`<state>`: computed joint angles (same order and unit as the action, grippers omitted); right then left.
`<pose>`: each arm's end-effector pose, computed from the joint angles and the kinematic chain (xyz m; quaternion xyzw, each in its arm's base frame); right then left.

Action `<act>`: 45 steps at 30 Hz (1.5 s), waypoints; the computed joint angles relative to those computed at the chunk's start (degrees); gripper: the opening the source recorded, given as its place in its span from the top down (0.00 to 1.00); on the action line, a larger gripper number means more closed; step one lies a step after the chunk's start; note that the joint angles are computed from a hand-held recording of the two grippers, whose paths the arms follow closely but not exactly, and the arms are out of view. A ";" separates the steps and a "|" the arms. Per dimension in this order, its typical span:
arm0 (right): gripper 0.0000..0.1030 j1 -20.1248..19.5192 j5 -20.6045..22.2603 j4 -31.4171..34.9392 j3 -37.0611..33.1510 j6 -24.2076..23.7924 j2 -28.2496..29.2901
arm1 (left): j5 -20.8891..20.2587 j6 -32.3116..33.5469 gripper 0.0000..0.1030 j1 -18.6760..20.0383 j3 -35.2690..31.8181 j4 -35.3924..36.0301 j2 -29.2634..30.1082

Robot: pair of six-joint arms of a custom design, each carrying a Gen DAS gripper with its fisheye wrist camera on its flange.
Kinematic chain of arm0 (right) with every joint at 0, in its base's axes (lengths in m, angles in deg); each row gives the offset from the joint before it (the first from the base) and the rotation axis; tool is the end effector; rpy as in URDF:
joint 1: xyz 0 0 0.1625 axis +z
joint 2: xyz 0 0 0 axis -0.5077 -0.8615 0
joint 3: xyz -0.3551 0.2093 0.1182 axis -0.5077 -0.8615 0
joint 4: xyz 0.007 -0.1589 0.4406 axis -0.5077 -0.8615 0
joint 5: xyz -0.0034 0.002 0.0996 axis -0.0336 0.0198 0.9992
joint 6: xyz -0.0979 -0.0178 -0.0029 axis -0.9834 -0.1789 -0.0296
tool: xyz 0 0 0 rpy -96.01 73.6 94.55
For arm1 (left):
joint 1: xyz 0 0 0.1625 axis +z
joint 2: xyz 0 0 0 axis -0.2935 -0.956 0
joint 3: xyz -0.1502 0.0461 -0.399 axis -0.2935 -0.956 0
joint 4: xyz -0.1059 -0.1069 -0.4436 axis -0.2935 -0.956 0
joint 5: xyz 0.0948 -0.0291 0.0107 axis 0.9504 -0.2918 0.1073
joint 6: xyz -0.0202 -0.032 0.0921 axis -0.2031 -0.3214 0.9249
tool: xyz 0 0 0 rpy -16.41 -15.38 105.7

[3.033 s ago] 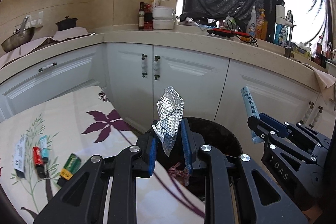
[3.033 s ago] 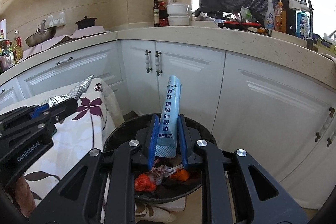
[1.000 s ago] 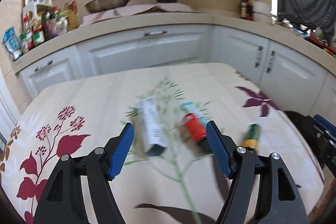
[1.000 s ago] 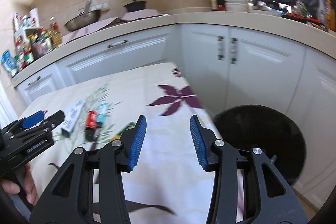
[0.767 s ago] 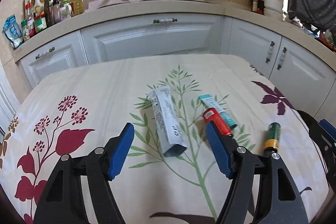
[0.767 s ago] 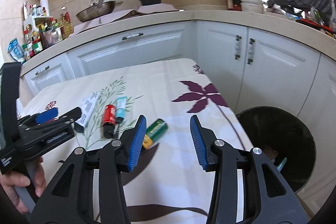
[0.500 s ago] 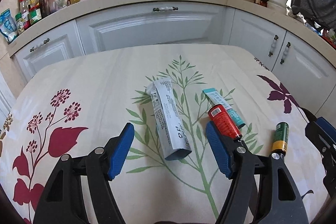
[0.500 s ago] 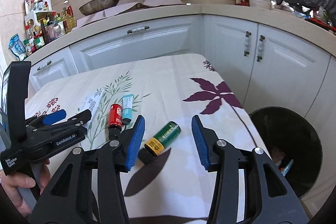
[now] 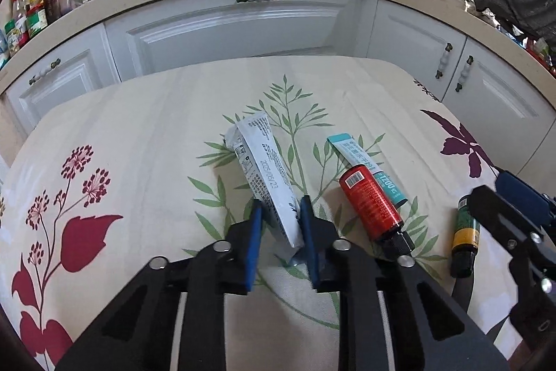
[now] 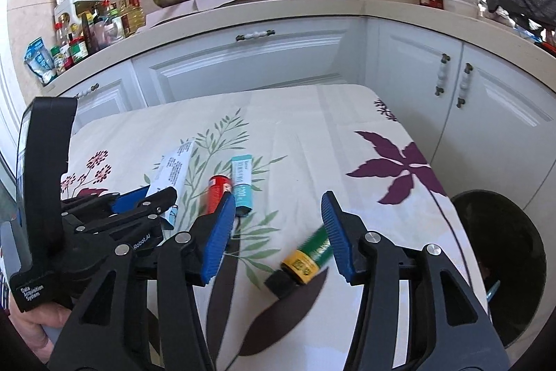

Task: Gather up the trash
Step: 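Grasp the white tube with the left tool and lift it, then grasp the red can with the right tool while the left tool holds the white tube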

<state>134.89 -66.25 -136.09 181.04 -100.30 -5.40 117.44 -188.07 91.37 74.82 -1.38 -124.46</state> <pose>0.2498 -0.6098 -0.0993 0.2385 -0.8626 0.3715 0.2471 0.0274 -0.6368 0.1602 0.1478 0.8634 -0.3411 0.3411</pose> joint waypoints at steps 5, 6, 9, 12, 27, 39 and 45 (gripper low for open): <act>0.51 0.74 -0.07 2.69 -1.59 -0.20 1.07 | 0.83 0.62 0.88 0.65 0.85 -0.35 -1.50; 0.51 0.81 -0.08 3.29 -1.88 -0.20 1.25 | 1.19 0.35 0.89 0.87 0.88 -0.07 -1.81; 0.51 1.06 -0.06 5.66 -2.96 0.17 1.93 | 1.53 0.50 0.89 1.37 1.45 -0.30 -2.93; 0.51 1.22 -0.21 6.81 -3.68 0.38 2.52 | 2.03 0.42 0.90 1.89 2.17 -0.52 -4.29; 0.52 2.17 -2.04 11.80 -6.92 0.88 4.61 | 0.85 1.95 0.90 3.60 6.14 -3.02 -10.78; 0.53 2.36 -3.10 16.80 -9.75 2.78 5.67 | -0.13 0.43 0.90 6.08 7.39 -3.96 -14.07; 0.54 2.63 -4.41 19.05 -11.46 3.01 6.53 | 0.81 -0.24 0.90 6.45 7.82 -3.60 -14.71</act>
<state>137.52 -70.66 -117.04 169.58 -97.29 1.13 118.25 -188.31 97.82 82.64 -4.98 -139.17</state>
